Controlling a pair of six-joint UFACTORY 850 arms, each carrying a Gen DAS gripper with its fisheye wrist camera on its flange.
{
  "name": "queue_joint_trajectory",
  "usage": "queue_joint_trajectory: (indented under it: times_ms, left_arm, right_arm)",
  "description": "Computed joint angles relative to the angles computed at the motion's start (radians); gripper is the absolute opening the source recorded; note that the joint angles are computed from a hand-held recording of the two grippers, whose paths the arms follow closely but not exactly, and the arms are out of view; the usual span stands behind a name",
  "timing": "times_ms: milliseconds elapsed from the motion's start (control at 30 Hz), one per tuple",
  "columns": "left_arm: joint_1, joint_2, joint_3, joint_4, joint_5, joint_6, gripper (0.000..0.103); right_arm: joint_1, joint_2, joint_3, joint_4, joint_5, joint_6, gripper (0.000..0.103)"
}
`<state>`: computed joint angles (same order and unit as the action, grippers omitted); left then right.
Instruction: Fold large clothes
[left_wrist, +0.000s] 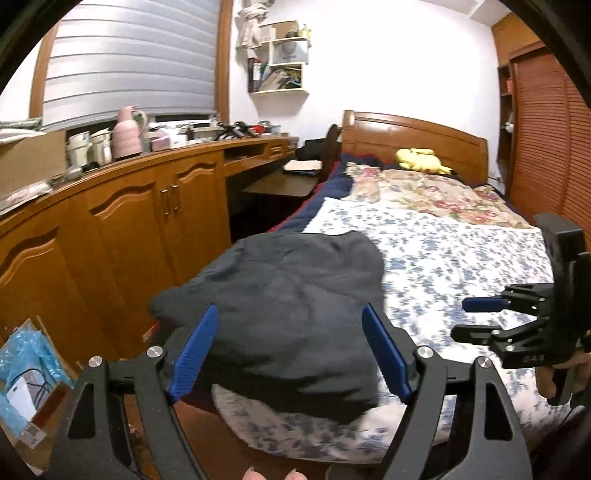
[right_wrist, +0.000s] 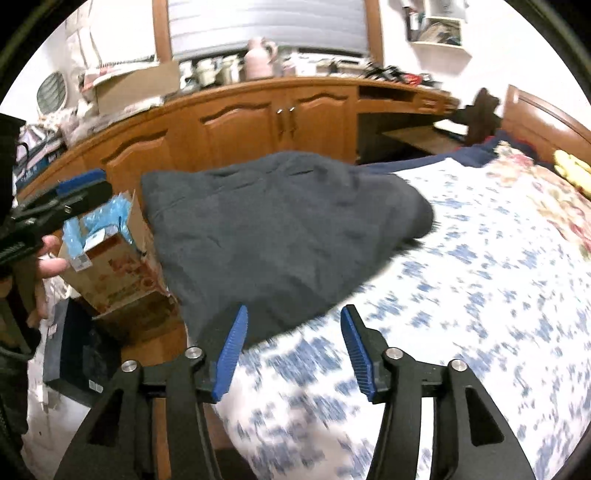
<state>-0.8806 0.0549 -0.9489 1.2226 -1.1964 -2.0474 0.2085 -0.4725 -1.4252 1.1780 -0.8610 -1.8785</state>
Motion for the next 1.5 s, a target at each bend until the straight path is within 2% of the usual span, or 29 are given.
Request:
queue_joint_trajectory:
  times_ms: [100, 167, 467, 833, 1000, 1233, 1500]
  left_arm:
    - [-0.007, -0.041, -0.044, 0.013, 0.029, 0.010, 0.081]
    - [-0.011, -0.073, -0.080, 0.020, 0.050, 0.021, 0.081]
    - [-0.042, -0.213, -0.261, 0.034, 0.148, 0.090, 0.081]
    - [-0.058, -0.460, -0.559, -0.033, 0.148, 0.234, 0.081]
    - [-0.061, -0.557, -0.687, -0.048, 0.187, 0.269, 0.081]
    - [-0.082, -0.670, -0.853, -0.075, 0.220, 0.317, 0.081]
    - [-0.129, -0.770, -1.030, -0.092, 0.228, 0.409, 0.081]
  right_arm:
    - [-0.039, 0.022, 0.027, 0.042, -0.007, -0.023, 0.066]
    - [-0.075, 0.035, 0.044, 0.065, -0.020, -0.035, 0.074]
    - [-0.196, 0.115, 0.155, 0.163, -0.018, -0.103, 0.086]
    - [-0.333, 0.152, 0.240, 0.291, -0.012, -0.176, 0.090]
    - [-0.406, 0.180, 0.271, 0.302, -0.019, -0.169, 0.091]
    - [-0.485, 0.237, 0.326, 0.331, 0.011, -0.195, 0.091]
    - [-0.572, 0.307, 0.384, 0.348, 0.004, -0.160, 0.091]
